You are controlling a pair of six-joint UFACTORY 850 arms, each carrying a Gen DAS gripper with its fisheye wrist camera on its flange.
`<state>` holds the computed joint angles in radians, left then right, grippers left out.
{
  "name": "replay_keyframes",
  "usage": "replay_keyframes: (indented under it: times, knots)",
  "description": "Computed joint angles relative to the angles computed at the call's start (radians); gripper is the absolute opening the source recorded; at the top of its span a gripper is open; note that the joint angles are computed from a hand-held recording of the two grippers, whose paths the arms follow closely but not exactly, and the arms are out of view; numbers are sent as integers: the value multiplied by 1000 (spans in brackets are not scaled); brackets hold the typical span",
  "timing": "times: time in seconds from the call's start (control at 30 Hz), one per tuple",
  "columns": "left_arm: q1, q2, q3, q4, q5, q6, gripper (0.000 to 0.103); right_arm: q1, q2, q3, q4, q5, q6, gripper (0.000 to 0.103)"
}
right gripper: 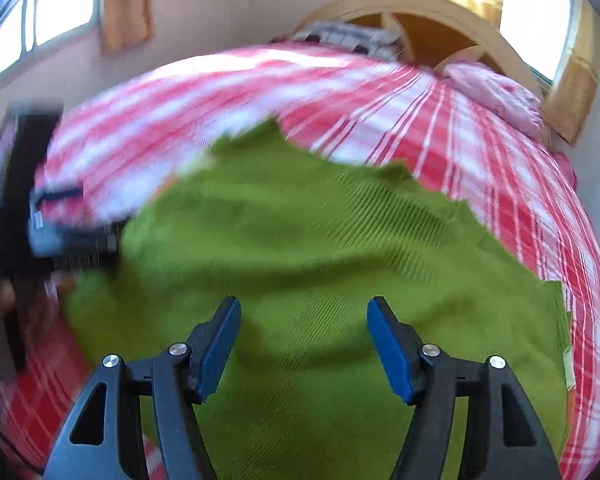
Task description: Fold small clothes
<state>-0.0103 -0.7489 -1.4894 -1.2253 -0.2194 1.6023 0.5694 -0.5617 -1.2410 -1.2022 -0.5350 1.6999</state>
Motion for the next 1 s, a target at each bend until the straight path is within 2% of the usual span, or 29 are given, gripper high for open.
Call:
replay_keyframes:
  times: [0.07, 0.13, 0.2, 0.3, 0.4, 0.53, 0.7, 0.83, 0.93, 1.0]
  knots:
    - [0, -2, -4, 31, -3, -32, 103, -29, 7, 17, -46, 42, 118, 76]
    - [7, -3, -11, 49, -23, -60, 103, -49, 24, 31, -33, 72, 172, 77]
    - [29, -17, -44, 105, -112, -128, 103, -32, 29, 27, -27, 22, 162, 77]
    - [64, -38, -88, 89, -208, -155, 103, 16, 49, 50, -129, -31, 214, 77]
    - [85, -61, -129, 59, -248, -148, 103, 60, 48, 57, -197, -67, 244, 77]
    - [91, -111, -207, 143, -306, -263, 103, 116, 27, 30, -266, -100, 251, 77]
    - [84, -134, -242, 113, -380, -217, 103, 174, -52, -68, -263, -145, 127, 77]
    - [79, -208, -365, 174, -569, -272, 103, 203, -134, -162, -205, -204, -42, 75]
    - [75, -271, -465, 199, -687, -323, 103, 217, -190, -231, -156, -252, -170, 66]
    - [70, -300, -511, 197, -725, -339, 103, 223, -222, -272, -132, -290, -229, 62]
